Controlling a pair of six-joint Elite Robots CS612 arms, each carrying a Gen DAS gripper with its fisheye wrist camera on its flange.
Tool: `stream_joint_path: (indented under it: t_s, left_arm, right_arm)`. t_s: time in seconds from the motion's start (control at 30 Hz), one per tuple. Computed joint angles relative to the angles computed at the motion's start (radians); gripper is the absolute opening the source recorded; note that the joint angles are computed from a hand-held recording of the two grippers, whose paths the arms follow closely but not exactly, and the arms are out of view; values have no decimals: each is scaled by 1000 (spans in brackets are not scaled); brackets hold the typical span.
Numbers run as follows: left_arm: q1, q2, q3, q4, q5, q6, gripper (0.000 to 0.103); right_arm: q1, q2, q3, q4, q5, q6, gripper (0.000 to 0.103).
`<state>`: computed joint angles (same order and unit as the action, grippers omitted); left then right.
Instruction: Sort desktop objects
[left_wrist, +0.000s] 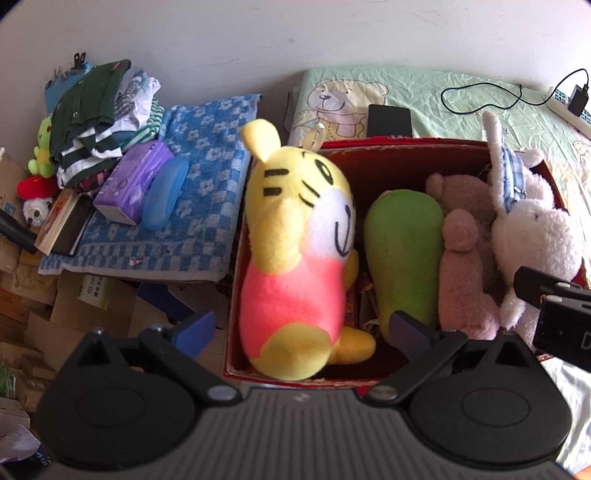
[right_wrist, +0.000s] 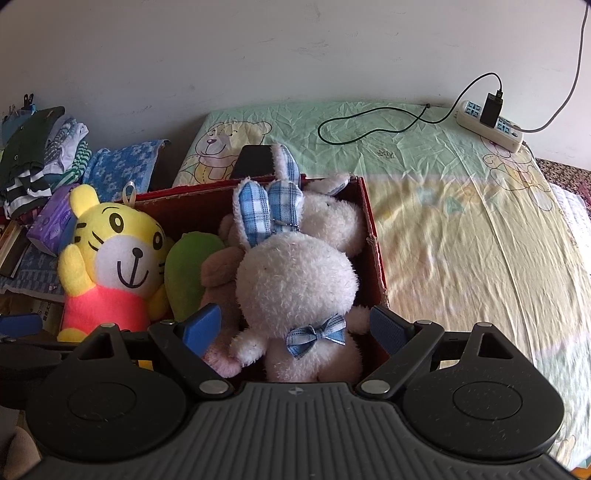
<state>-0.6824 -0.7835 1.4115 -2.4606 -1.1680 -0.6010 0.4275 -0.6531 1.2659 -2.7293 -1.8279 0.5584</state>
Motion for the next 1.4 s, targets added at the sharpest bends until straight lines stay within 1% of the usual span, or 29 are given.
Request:
stream_joint_path:
  t_s: [0.2,0.43,0.6,0.8,1.0,1.1,1.4]
  left_arm:
    - [5,6,-5,-1,-18,8,101]
    - [8,13,-11,-5,-23,13,101]
    - [11,18,-15,-12,-32,21,101]
    - [8,22,-19,-22,-20,35,101]
    - [10,26,-24,-33,-24,44,101]
    - [7,26,-25,-35,-12,44,101]
    - [7,22,-21,-35,-6,30,101]
  right_arm:
    - [-2,3,-5,6,9,-2,90]
    - [-3,7,-14,17,18,-7,90]
    - [-3,11,-20,22,14,-11,90]
    - [-5,14,-25,23,10,-13,90]
    - [-8,13,-22,14,18,-7,90]
    - [-9,12,-17,1,20,-3,90]
    - [-8,13,-18,-9,22,-13,90]
